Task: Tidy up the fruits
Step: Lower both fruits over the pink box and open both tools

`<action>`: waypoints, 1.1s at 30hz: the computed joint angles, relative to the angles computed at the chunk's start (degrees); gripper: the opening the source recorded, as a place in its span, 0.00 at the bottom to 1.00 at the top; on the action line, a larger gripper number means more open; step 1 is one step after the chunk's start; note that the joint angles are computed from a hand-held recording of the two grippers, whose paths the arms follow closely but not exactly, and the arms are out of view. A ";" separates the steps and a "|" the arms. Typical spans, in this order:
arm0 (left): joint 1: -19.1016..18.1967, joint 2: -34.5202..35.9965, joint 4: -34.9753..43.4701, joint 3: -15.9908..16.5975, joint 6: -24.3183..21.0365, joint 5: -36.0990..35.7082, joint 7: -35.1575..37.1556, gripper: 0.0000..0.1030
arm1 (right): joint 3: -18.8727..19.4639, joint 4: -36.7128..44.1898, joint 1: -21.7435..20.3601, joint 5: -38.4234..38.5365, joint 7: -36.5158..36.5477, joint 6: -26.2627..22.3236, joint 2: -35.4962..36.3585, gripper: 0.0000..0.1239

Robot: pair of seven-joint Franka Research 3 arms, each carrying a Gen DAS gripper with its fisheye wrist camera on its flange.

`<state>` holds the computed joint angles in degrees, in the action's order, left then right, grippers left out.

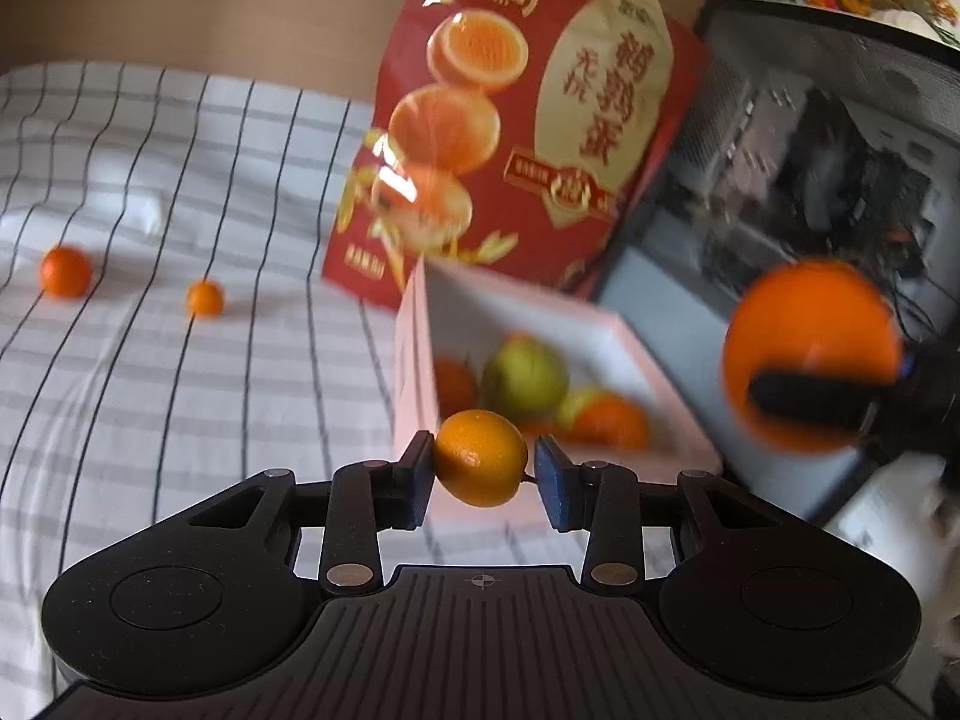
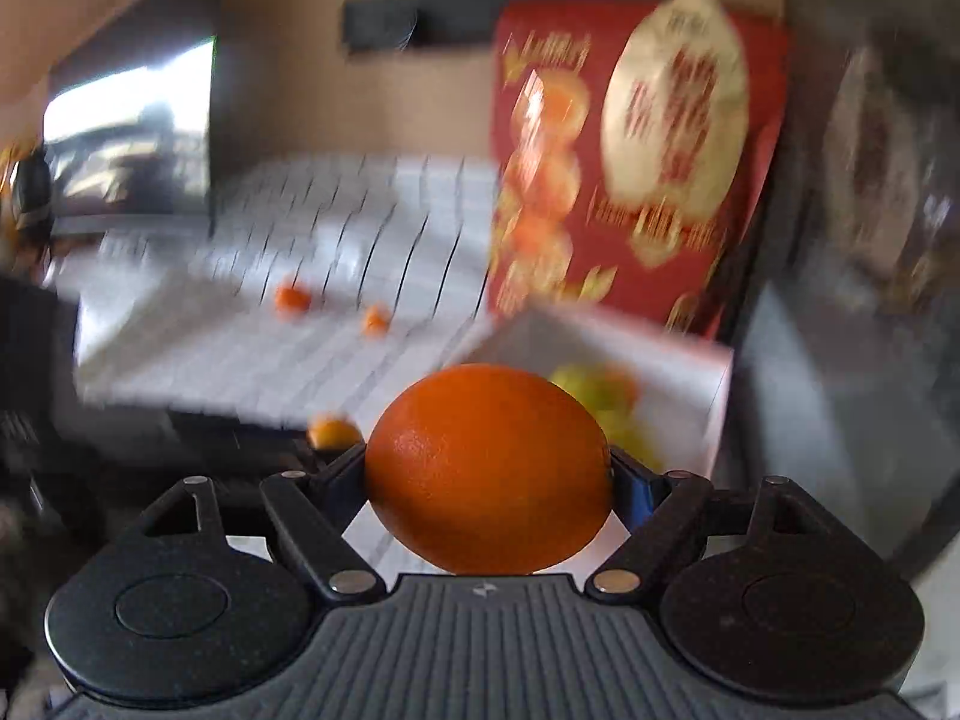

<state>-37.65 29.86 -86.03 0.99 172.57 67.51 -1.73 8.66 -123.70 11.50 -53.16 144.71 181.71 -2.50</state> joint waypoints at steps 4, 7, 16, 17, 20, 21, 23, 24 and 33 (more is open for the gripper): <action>3.04 6.68 9.65 -5.01 -1.57 -10.06 12.50 0.40 | -0.66 10.53 1.20 -8.99 7.94 -7.78 3.11 0.65; 6.43 13.18 18.45 -12.10 -5.32 -19.75 26.74 0.40 | -1.79 16.55 3.64 -3.41 2.53 -13.20 6.70 0.65; 3.30 18.76 27.49 -9.71 -12.60 -28.40 37.98 0.41 | -6.00 23.32 8.40 8.48 -7.96 -18.21 12.69 0.65; 2.27 17.47 25.73 -7.67 -11.49 -27.78 36.51 0.41 | -6.11 23.31 8.39 11.00 -9.92 -17.96 12.95 0.65; -3.17 14.94 23.33 0.09 -12.56 -24.06 31.77 0.41 | -7.44 23.98 9.62 15.01 -11.59 -18.53 13.98 0.65; -4.83 14.37 22.89 2.03 -13.52 -21.94 30.42 0.41 | -8.06 24.57 10.22 15.86 -11.66 -19.09 14.57 0.65; -7.03 13.36 21.93 4.08 -14.83 -17.67 28.30 0.41 | -9.48 26.14 11.54 17.19 -11.41 -20.35 16.15 0.65; -7.33 12.77 21.14 4.04 -14.76 -16.12 27.77 0.41 | -10.24 27.11 12.24 17.75 -11.28 -21.14 17.05 0.65; -5.64 11.42 19.22 -0.11 -13.31 -14.78 31.16 0.41 | -11.70 34.59 12.36 32.13 -16.46 -26.38 25.44 0.65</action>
<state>-43.30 41.28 -66.81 0.88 159.25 52.73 29.43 -3.04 -89.10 23.86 -21.02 128.25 155.34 22.94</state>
